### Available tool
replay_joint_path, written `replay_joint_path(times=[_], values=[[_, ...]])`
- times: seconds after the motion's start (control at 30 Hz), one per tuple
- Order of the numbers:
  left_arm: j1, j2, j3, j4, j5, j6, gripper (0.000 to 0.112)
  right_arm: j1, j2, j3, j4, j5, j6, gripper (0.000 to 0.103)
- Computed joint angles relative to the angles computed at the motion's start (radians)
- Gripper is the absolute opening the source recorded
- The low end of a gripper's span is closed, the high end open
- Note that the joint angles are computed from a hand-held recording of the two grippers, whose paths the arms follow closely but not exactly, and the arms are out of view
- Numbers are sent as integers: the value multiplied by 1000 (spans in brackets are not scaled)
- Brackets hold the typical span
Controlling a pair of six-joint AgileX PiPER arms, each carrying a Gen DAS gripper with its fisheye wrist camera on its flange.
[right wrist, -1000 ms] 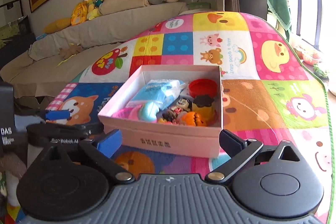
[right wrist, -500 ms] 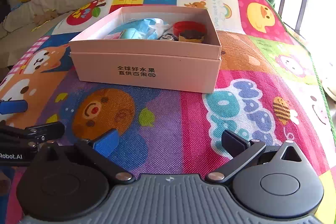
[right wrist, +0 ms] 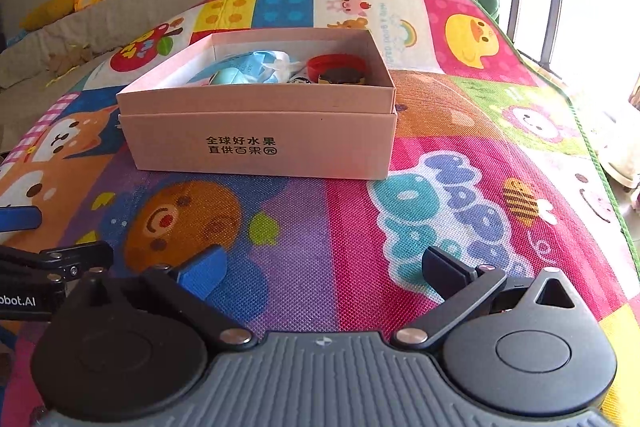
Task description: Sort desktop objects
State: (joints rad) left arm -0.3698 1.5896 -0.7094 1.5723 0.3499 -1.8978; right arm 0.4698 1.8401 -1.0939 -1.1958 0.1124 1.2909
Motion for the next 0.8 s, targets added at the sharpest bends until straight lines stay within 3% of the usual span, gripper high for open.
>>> replay_joint_path(times=[0.8], values=[[3, -4, 5, 19, -6, -22, 103, 4, 1, 3, -36, 0, 40, 103]])
